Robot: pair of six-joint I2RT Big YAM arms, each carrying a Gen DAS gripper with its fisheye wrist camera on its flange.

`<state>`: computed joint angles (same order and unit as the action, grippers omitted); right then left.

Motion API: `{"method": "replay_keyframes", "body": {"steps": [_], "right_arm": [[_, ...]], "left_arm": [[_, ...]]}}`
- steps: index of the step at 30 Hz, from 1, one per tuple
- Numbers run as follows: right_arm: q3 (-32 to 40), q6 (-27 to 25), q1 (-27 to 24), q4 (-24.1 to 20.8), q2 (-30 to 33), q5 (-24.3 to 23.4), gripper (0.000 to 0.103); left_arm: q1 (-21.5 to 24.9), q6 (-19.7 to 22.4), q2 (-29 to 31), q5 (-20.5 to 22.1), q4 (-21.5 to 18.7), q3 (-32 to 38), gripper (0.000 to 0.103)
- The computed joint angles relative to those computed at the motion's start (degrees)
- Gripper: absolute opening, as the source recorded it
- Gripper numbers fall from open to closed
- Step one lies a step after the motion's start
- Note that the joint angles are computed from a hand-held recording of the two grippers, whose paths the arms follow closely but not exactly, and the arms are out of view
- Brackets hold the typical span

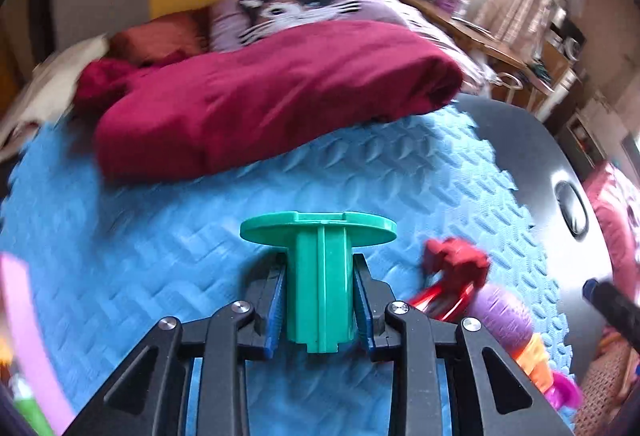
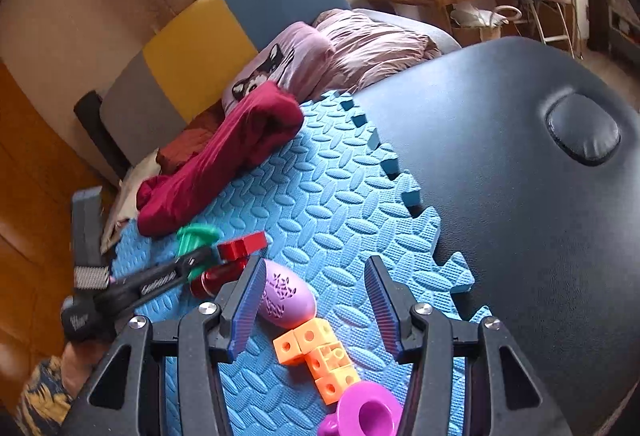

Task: Organize rigid objects
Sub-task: 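Grasp the green spool with the left gripper while the right gripper approaches the magenta cup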

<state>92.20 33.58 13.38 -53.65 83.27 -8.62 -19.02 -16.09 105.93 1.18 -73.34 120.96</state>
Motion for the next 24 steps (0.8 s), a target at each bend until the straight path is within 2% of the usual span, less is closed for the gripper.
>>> {"method": "replay_keyframes", "body": {"steps": [4, 12, 15, 17, 22, 24], "right_arm": [[-0.9, 2.6, -1.2, 1.1, -0.3, -2.0, 0.052], [-1.7, 4.1, -2.0, 2.3, -0.3, -4.7, 0.052], [-2.2, 4.4, -2.3, 3.8, -0.5, -7.5, 0.052], [-2.3, 4.5, -2.3, 4.7, -0.4, -10.4, 0.052], [-1.1, 0.8, -0.9, 3.5, 0.3, -12.6, 0.052], [-0.4, -0.8, -0.2, 1.4, 0.4, -12.3, 0.052]], "left_arm": [[0.6, -1.0, -5.0, -0.2, 1.4, -7.1, 0.030], [-1.7, -3.6, -17.3, -0.5, 7.7, -23.1, 0.030], [-3.6, -3.7, -21.2, -1.5, 8.7, -27.9, 0.031], [-5.2, -2.7, -23.6, -3.7, 10.5, -31.0, 0.031], [-7.3, -1.3, -25.7, -7.1, 13.1, -34.4, 0.030], [-7.6, -0.6, -25.6, -7.9, 13.3, -34.4, 0.030]]}}
